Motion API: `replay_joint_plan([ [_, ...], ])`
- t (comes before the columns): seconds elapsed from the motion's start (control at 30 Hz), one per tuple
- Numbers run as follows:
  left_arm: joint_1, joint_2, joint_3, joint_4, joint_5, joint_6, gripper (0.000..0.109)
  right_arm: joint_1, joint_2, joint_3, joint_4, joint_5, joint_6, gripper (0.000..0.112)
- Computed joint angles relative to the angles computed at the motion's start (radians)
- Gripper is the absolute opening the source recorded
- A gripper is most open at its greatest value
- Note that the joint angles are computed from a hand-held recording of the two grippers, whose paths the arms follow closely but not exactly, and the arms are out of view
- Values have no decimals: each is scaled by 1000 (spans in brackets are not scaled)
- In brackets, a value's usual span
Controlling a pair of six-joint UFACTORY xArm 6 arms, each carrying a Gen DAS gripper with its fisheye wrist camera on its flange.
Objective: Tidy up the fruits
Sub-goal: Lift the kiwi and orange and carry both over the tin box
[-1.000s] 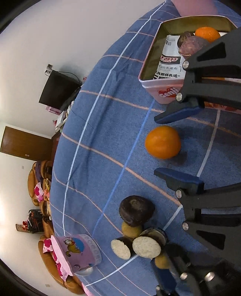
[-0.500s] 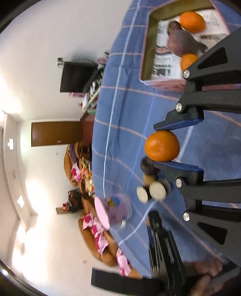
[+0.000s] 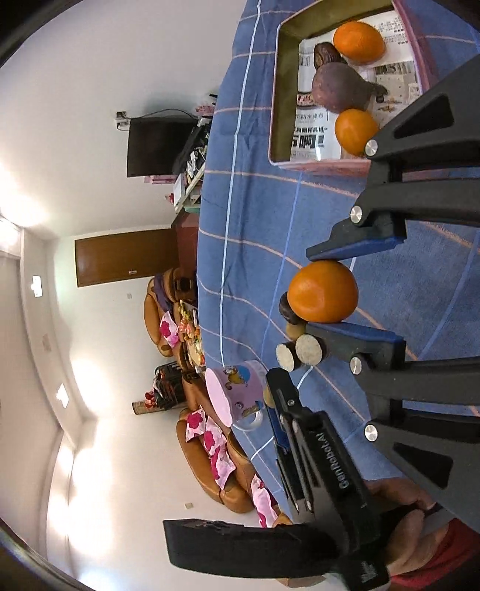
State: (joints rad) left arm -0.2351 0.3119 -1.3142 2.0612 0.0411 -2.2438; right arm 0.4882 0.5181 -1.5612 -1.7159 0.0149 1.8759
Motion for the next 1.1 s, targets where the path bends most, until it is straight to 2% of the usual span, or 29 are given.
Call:
replay_joint_plan([
  [0.13, -20, -11, 10, 58, 43, -77, 29, 2, -36, 38, -60, 40, 72, 34],
  [0.2, -32, -19, 34, -15, 92, -7, 29, 1, -54, 59, -70, 62, 85, 34],
  [0.23, -46, -25, 53, -85, 141, 72, 29, 0, -62, 69, -73, 72, 90, 34],
  [0.33, -79, -30, 75, -176, 226, 184, 29, 1, -77, 89, -74, 97, 96, 34],
  [0.63, -137, -44, 92, -191, 326, 184, 29, 9, -129, 156, -106, 172, 106, 34],
  [0.8, -164, -43, 95, -244, 356, 209, 29, -1, -161, 195, -138, 189, 136, 34],
  [1.1, -222, -30, 78, -266, 381, 213, 29, -18, -243, 292, -227, 231, 196, 35],
])
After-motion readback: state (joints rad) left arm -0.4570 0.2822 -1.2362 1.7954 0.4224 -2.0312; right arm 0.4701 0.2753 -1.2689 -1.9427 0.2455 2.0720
